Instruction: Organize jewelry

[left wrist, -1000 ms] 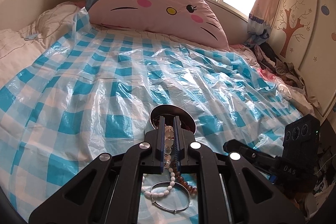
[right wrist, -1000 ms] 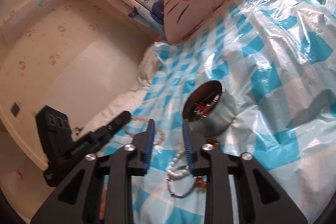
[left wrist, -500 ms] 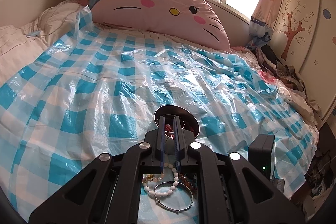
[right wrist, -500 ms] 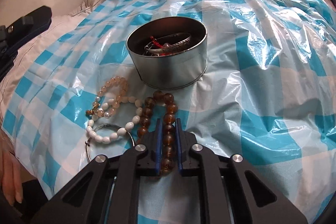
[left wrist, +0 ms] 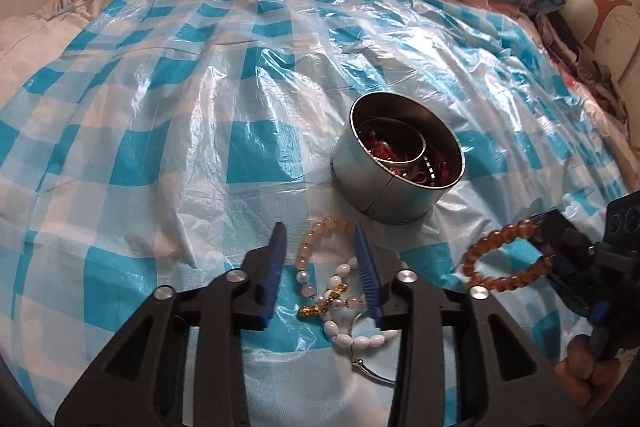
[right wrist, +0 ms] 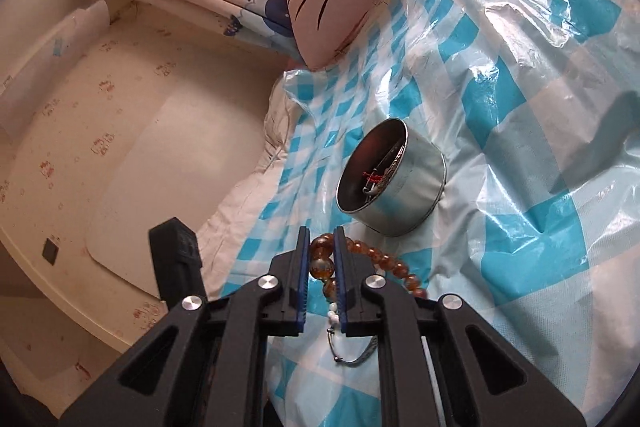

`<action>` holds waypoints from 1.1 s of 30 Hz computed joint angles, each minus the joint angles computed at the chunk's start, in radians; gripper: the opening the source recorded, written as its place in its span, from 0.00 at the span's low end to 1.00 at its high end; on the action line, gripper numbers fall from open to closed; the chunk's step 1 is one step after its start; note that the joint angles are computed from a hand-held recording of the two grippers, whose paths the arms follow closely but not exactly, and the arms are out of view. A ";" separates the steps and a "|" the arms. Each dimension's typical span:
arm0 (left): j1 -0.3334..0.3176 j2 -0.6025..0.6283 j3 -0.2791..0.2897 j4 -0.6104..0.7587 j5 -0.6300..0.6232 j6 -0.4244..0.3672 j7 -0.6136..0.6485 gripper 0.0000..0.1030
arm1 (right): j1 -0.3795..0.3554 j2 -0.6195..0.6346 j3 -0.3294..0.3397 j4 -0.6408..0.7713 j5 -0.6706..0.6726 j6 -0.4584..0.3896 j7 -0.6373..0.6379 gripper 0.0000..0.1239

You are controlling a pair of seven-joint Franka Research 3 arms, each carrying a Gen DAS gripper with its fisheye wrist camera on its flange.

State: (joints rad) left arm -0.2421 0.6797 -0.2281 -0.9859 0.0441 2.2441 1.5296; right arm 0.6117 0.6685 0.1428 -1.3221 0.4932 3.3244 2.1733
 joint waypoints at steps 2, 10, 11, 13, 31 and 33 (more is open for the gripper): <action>-0.035 0.034 0.029 0.055 0.055 -0.049 -0.005 0.43 | -0.060 0.008 0.086 -0.005 -0.019 0.035 -0.012 0.10; -0.060 0.098 0.040 0.163 0.091 -0.154 0.018 0.07 | -0.184 0.039 0.272 -0.010 -0.123 0.108 -0.009 0.10; -0.053 0.086 0.034 0.144 0.081 -0.140 0.019 0.07 | -0.198 0.045 0.292 -0.011 -0.142 0.122 0.001 0.10; -0.028 0.042 0.017 0.073 0.049 -0.079 0.017 0.07 | -0.241 0.062 0.352 -0.022 -0.199 0.170 0.034 0.10; 0.094 -0.118 -0.159 -0.154 -0.393 0.319 0.278 0.07 | -0.234 0.132 0.304 0.040 -0.446 0.355 0.306 0.10; 0.078 -0.088 -0.148 -0.108 -0.371 0.308 0.257 0.07 | -0.223 0.144 0.283 0.067 -0.463 0.341 0.332 0.10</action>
